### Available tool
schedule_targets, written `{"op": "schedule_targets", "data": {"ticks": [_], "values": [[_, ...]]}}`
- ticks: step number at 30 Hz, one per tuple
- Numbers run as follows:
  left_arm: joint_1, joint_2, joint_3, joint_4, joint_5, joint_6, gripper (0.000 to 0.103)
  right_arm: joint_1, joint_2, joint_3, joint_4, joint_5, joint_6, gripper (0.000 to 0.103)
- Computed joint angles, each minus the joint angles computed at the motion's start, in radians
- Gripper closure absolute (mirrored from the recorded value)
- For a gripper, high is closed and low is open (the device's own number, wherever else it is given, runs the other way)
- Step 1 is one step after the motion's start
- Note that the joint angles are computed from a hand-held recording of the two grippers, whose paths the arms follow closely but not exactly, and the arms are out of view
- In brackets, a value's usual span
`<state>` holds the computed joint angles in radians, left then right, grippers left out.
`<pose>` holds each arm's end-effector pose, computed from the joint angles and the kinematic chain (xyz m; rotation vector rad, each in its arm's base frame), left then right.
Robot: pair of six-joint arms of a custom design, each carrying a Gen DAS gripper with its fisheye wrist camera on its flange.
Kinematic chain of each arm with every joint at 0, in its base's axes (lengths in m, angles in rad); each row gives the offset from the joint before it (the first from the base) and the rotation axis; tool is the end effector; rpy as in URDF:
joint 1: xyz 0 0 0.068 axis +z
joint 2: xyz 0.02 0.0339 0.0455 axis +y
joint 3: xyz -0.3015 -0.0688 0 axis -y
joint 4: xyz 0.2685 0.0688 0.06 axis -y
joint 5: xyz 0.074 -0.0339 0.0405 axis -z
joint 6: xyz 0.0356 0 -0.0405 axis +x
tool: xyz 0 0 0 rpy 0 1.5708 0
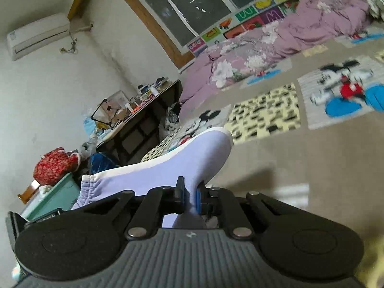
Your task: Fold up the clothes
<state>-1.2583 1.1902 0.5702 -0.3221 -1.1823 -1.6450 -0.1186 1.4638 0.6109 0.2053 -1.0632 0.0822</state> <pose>0.0968 -0.1924 0.2155 -0.7573 1.7508 -0.4530 0.2841 -0.0025 0.1954 -0.3739 2.0072 1.1345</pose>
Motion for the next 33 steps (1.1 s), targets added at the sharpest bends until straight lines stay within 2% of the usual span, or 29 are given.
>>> {"op": "schedule_targets", "data": {"ticks": [2,6,9,12,19,21,22,23,24,26,28,29,31,33], "values": [[0.094,-0.022,-0.032,0.128,0.063,0.147,0.073,0.039,0.061,0.043,0.063,0.037,0.043,0.093],[0.241,-0.011,-0.076,0.304,0.169,0.315,0.073,0.098,0.167,0.096,0.182,0.097,0.146,0.093],[0.319,0.018,-0.098,0.388,0.228,0.369,0.073,0.128,0.250,0.120,0.252,0.130,0.189,0.093],[0.361,0.060,-0.098,0.417,0.259,0.398,0.074,0.154,0.314,0.131,0.315,0.157,0.213,0.093],[0.414,0.142,-0.069,0.392,0.273,0.406,0.073,0.197,0.435,0.165,0.424,0.180,0.267,0.093],[0.426,0.206,0.020,0.191,0.272,0.322,0.065,0.205,0.461,0.168,0.462,0.190,0.295,0.092],[0.428,0.238,0.066,0.085,0.276,0.266,0.044,0.218,0.470,0.181,0.426,0.224,0.270,0.086],[0.416,0.253,0.084,0.033,0.262,0.225,0.036,0.231,0.473,0.195,0.370,0.272,0.234,0.080],[0.394,0.256,0.083,0.017,0.232,0.196,0.036,0.238,0.470,0.195,0.342,0.307,0.197,0.071],[0.357,0.277,0.112,-0.070,0.177,0.141,0.035,0.246,0.460,0.176,0.339,0.363,0.145,0.070],[0.316,0.311,0.156,-0.170,0.111,0.093,0.036,0.229,0.441,0.124,0.419,0.369,0.153,0.068],[0.299,0.322,0.168,-0.185,0.083,0.095,0.036,0.221,0.431,0.102,0.453,0.366,0.161,0.068],[0.277,0.329,0.170,-0.134,0.049,0.175,0.036,0.216,0.412,0.069,0.493,0.348,0.125,0.068],[0.274,0.328,0.139,0.032,0.055,0.341,0.038,0.225,0.393,0.041,0.516,0.325,0.067,0.069]]}}
